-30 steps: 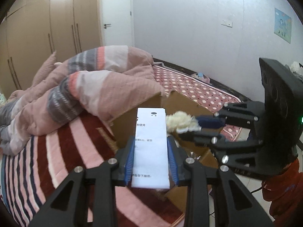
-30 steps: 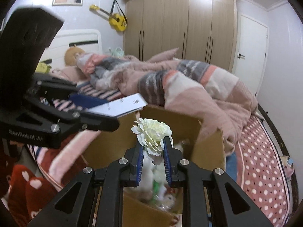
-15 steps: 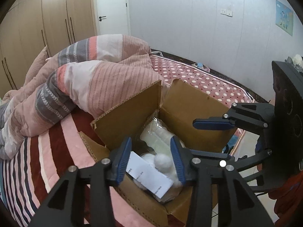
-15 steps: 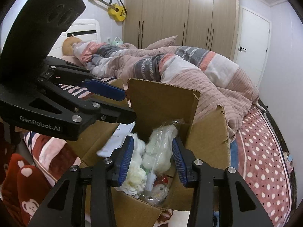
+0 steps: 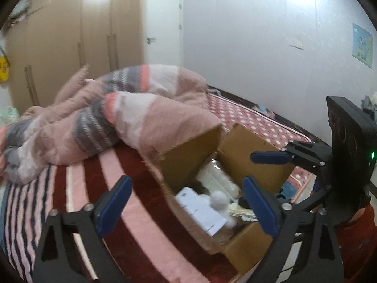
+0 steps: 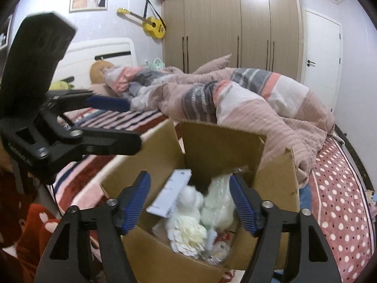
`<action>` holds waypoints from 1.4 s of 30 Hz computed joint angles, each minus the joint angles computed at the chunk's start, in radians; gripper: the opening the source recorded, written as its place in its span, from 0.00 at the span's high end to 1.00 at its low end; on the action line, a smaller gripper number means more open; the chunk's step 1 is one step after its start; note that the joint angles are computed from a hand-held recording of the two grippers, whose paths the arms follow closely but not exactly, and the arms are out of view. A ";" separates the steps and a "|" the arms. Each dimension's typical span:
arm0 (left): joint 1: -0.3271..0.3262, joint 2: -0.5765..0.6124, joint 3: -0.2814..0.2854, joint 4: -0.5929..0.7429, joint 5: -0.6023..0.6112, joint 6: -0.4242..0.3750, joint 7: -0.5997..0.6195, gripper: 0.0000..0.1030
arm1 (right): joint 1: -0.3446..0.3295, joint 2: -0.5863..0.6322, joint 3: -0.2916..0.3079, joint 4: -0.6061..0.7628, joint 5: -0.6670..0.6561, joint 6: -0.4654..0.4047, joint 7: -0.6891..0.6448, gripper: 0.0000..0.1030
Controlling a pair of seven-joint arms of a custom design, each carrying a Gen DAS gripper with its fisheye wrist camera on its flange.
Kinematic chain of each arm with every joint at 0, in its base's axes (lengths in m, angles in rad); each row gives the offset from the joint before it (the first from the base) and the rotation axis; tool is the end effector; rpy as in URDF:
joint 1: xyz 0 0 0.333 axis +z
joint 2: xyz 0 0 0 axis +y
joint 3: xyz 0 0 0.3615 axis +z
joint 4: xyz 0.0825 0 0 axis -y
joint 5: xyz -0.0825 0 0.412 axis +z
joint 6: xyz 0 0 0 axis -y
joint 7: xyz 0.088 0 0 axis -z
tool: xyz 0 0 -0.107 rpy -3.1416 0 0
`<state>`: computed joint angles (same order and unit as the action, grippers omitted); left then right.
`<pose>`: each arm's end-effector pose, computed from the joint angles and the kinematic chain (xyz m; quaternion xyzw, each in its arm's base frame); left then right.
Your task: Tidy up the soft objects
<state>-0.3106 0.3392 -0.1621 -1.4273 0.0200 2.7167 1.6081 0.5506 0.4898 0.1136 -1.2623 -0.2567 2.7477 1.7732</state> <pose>0.6830 -0.3226 0.6593 -0.4581 0.7609 -0.3947 0.2352 0.6397 0.4797 0.6366 -0.7752 0.4074 -0.2389 0.4195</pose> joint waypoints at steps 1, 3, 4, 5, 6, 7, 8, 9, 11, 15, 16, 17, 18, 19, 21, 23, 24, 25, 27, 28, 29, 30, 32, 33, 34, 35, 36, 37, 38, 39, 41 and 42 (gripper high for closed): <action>-0.011 -0.023 0.021 -0.033 0.025 0.028 -0.032 0.01 | 0.004 0.001 0.000 0.005 -0.001 0.013 0.006 0.26; -0.030 -0.074 0.062 -0.110 0.090 0.100 -0.114 0.01 | 0.009 0.002 -0.003 0.010 -0.005 0.038 0.015 0.18; -0.029 -0.090 0.068 -0.131 0.109 0.117 -0.139 0.01 | 0.014 0.002 -0.006 0.013 -0.009 0.055 0.023 0.15; -0.031 -0.112 0.080 -0.162 0.135 0.138 -0.179 0.01 | 0.014 0.003 -0.004 0.016 -0.010 0.074 0.023 0.13; -0.031 -0.128 0.088 -0.185 0.160 0.155 -0.215 0.01 | 0.015 0.005 -0.002 0.018 -0.011 0.097 0.023 0.11; -0.036 -0.149 0.105 -0.214 0.201 0.177 -0.274 0.01 | 0.018 0.006 -0.003 0.020 -0.015 0.116 0.026 0.10; -0.044 -0.170 0.127 -0.243 0.258 0.197 -0.350 0.01 | 0.021 0.006 -0.007 0.017 -0.021 0.140 0.030 0.08; -0.055 -0.191 0.152 -0.271 0.330 0.216 -0.439 0.01 | 0.024 0.007 -0.009 0.015 -0.027 0.163 0.033 0.04; -0.065 -0.224 0.187 -0.312 0.465 0.239 -0.596 0.01 | 0.029 0.006 -0.012 0.002 -0.040 0.231 0.040 0.00; -0.074 -0.292 0.243 -0.379 0.852 0.228 -1.023 0.01 | 0.003 0.009 0.038 -0.022 -0.025 0.316 0.007 0.00; -0.065 -0.306 0.239 -0.393 0.909 0.214 -1.091 0.01 | -0.002 0.010 0.049 -0.028 -0.022 0.329 -0.003 0.00; -0.054 -0.316 0.231 -0.404 0.948 0.201 -1.140 0.01 | 0.001 0.011 0.048 -0.031 -0.022 0.337 -0.004 0.00; -0.042 -0.326 0.221 -0.414 0.981 0.190 -1.179 0.01 | 0.003 0.013 0.046 -0.034 -0.023 0.344 -0.006 0.00; -0.029 -0.337 0.212 -0.426 1.019 0.178 -1.218 0.01 | -0.002 0.016 0.056 -0.033 -0.021 0.344 -0.016 0.00; -0.004 -0.348 0.189 -0.439 1.057 0.166 -1.252 0.01 | -0.001 0.020 0.062 -0.031 -0.019 0.334 -0.025 0.00; 0.019 -0.352 0.164 -0.445 1.081 0.152 -1.273 0.01 | 0.002 0.025 0.061 -0.027 -0.017 0.330 -0.031 0.00; 0.031 -0.353 0.152 -0.446 1.084 0.149 -1.276 0.01 | 0.005 0.025 0.057 -0.027 -0.017 0.330 -0.032 0.00; 0.044 -0.356 0.140 -0.450 1.092 0.147 -1.283 0.01 | 0.009 0.025 0.053 -0.026 -0.017 0.330 -0.030 0.00; 0.067 -0.359 0.116 -0.452 1.095 0.144 -1.286 0.01 | 0.009 0.025 0.055 -0.028 -0.013 0.333 -0.032 0.00; 0.080 -0.360 0.105 -0.454 1.095 0.147 -1.287 0.01 | 0.008 0.025 0.056 -0.029 -0.011 0.337 -0.031 0.00; 0.092 -0.360 0.093 -0.455 1.097 0.149 -1.289 0.01 | 0.008 0.025 0.057 -0.029 -0.009 0.341 -0.031 0.00; 0.105 -0.361 0.081 -0.456 1.104 0.148 -1.298 0.01 | 0.010 0.026 0.053 -0.028 -0.009 0.345 -0.027 0.00; 0.128 -0.365 0.055 -0.458 1.128 0.143 -1.320 0.01 | 0.007 0.025 0.057 -0.030 -0.008 0.350 -0.028 0.00; 0.140 -0.366 0.043 -0.459 1.135 0.139 -1.326 0.01 | 0.005 0.026 0.059 -0.029 -0.007 0.351 -0.029 0.00; 0.150 -0.362 0.029 -0.453 1.132 0.133 -1.324 0.01 | 0.004 0.025 0.060 -0.030 -0.006 0.351 -0.029 0.00; 0.161 -0.362 0.017 -0.453 1.129 0.133 -1.321 0.01 | 0.006 0.025 0.058 -0.030 -0.007 0.351 -0.028 0.00; 0.170 -0.363 0.009 -0.455 1.122 0.135 -1.316 0.01 | 0.009 0.024 0.054 -0.030 -0.009 0.351 -0.026 0.00; 0.177 -0.363 0.001 -0.454 1.125 0.132 -1.320 0.01 | 0.006 0.024 0.057 -0.030 -0.009 0.350 -0.028 0.00; 0.182 -0.364 -0.005 -0.455 1.126 0.131 -1.323 0.01 | 0.006 0.024 0.057 -0.030 -0.009 0.350 -0.028 0.00; 0.187 -0.364 -0.009 -0.454 1.124 0.129 -1.321 0.01 | 0.008 0.024 0.055 -0.031 -0.009 0.352 -0.026 0.00; 0.192 -0.366 -0.017 -0.455 1.131 0.122 -1.328 0.01 | 0.000 0.023 0.065 -0.033 -0.006 0.355 -0.031 0.00; 0.193 -0.364 -0.020 -0.454 1.130 0.120 -1.329 0.01 | 0.001 0.021 0.063 -0.034 -0.006 0.354 -0.030 0.00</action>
<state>-0.1173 -0.0252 -0.1818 -1.8809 1.1503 2.8370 0.2789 0.5511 0.5109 0.1770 -1.2966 -0.2625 3.1015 1.7430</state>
